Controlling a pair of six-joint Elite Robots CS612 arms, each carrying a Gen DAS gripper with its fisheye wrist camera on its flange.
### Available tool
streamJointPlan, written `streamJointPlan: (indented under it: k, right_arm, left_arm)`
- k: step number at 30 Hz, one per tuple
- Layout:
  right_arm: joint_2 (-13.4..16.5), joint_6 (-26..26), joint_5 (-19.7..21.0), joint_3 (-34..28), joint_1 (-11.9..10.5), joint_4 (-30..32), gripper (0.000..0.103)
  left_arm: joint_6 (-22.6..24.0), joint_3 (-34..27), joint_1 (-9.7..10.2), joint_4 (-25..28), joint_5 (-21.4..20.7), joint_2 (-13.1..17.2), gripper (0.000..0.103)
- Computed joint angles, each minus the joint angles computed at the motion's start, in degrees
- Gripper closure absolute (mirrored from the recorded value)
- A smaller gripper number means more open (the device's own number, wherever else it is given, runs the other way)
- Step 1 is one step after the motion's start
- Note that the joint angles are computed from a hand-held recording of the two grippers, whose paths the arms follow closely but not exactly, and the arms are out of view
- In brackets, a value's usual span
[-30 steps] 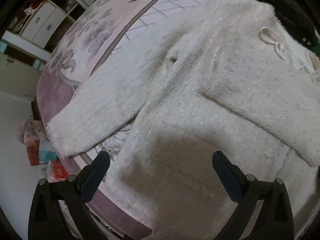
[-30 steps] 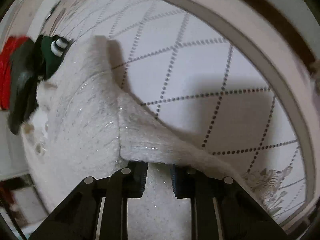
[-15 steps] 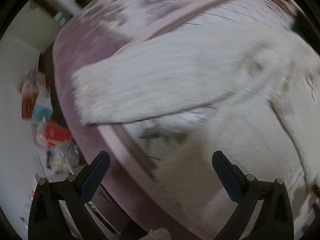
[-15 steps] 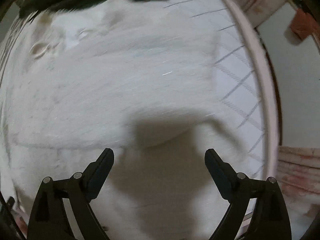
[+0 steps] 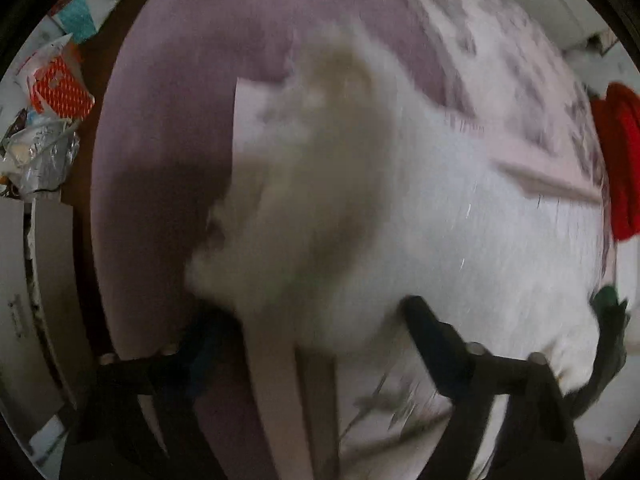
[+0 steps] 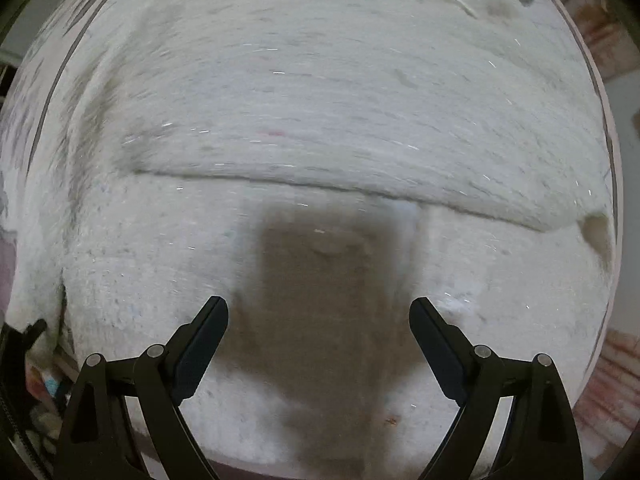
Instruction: Fold large clothes
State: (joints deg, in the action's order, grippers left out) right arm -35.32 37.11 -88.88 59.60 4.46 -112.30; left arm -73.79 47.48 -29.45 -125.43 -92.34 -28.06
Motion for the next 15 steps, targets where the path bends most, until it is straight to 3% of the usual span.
streamJointPlan:
  k: [2,5,8,11,15]
  right_arm:
    - [0.5,0.1,-1.6,-0.8,1.0,0.6,0.009]
    - [0.1,0.6,-3.8,0.1,2.1,1.0,0.009]
    - [0.3,1.6,-7.2,-0.2,3.5,2.7,0.009]
    - [3.4,2.6,-9.6,-6.6,4.6,6.8,0.009]
    - [3.7,2.8,-11.5,-7.6,5.4,6.8,0.009]
  left_arm:
    - [-0.8,-0.7,-0.01,0.4,3.1,0.1,0.055]
    - [-2.1,-1.1,0.31,0.2,5.2,-0.1,0.080]
    - [0.4,-1.9,0.00,1.5,7.3,-0.3,0.088]
    - [4.7,-2.2,-0.93,2.5,11.2,-1.2,0.090]
    - [10.6,-2.4,-1.84,2.2,14.8,-2.1,0.090]
